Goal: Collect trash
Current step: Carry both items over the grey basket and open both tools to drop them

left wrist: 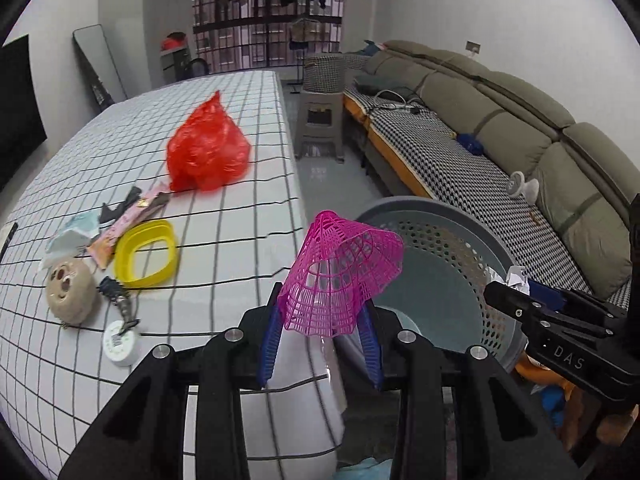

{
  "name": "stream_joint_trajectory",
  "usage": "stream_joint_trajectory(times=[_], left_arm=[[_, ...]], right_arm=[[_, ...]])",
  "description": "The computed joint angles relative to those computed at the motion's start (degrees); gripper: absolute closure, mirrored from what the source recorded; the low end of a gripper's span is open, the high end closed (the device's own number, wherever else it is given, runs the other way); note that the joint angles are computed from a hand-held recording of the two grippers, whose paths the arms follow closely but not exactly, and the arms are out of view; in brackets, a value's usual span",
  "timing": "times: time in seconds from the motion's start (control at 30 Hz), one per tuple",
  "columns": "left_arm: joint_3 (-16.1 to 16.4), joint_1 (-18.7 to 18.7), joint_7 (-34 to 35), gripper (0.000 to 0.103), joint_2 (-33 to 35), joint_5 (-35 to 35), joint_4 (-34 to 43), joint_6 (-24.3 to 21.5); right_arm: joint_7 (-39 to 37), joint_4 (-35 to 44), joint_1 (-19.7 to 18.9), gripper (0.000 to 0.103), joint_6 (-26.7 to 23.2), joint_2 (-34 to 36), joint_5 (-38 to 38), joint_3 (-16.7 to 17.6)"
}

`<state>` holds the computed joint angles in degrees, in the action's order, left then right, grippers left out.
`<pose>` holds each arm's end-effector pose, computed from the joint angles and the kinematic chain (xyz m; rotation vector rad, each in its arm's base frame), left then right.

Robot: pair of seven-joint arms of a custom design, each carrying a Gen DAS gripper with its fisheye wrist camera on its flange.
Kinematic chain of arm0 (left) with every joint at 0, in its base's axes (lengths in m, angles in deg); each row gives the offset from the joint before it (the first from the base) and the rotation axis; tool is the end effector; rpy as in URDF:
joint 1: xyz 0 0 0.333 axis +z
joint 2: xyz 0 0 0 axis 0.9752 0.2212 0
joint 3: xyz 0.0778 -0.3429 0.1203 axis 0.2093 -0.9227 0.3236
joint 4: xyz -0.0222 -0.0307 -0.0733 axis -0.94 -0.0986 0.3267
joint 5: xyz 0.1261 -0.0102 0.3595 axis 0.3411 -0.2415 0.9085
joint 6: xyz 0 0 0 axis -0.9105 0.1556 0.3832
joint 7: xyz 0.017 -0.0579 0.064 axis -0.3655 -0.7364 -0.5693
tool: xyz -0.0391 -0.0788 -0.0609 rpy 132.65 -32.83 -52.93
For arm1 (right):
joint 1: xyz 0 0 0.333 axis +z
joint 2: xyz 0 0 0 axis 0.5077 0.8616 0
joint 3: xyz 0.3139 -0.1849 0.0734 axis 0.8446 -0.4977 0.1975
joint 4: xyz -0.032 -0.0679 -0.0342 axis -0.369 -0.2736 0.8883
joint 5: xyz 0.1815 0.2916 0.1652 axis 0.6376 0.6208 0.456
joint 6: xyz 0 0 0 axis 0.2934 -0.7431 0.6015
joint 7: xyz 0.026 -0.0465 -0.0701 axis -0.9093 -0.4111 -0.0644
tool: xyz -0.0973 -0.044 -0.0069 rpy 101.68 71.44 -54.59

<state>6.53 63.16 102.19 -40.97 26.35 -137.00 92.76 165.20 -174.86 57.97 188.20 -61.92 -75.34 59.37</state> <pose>0.6968 -0.3203 0.5298 -1.4511 2.1878 -0.8920 0.6234 0.2772 0.5161 -1.5303 1.9630 -0.4836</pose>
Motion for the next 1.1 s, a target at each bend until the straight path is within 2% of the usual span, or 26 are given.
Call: stream_joint_trajectory(times=[0.2,0.4,0.47,0.57,0.8,1.1], left_arm=[[-1.3,-1.9,2.7,0.066,4.4,-0.6,5.5,-5.0],[-0.4,-3.6,2.7,0.06,6.7,-0.9,9.2,-8.0],[-0.1,-3.9,2.5,0.049,6.9,-0.7,9.6,-8.1],[0.7,-4.6,1.7,0.037,6.8,0.3,9.6,-7.5],[1.1,-5.3,0.6,0.036,7.0,1.5,10.3,-8.3],[1.9,-5.5,-1.6,0.028,5.7,3.0,8.5,-6.7]], right_arm=[[-1.5,-2.3,-1.5,0.06,1.4,-0.2,2.4,0.2],[-2.1,-3.7,-2.1,0.058,2.8,-0.5,3.4,-0.6],[-1.7,-4.3,-2.0,0.055,3.4,-0.8,3.0,-1.1],[0.3,-5.0,-1.3,0.043,4.5,-1.1,1.4,-2.2],[2.0,-6.2,-1.9,0.041,4.8,-2.0,0.0,-2.1],[3.9,-7.1,-1.8,0.041,5.2,-2.8,-1.6,-2.0]])
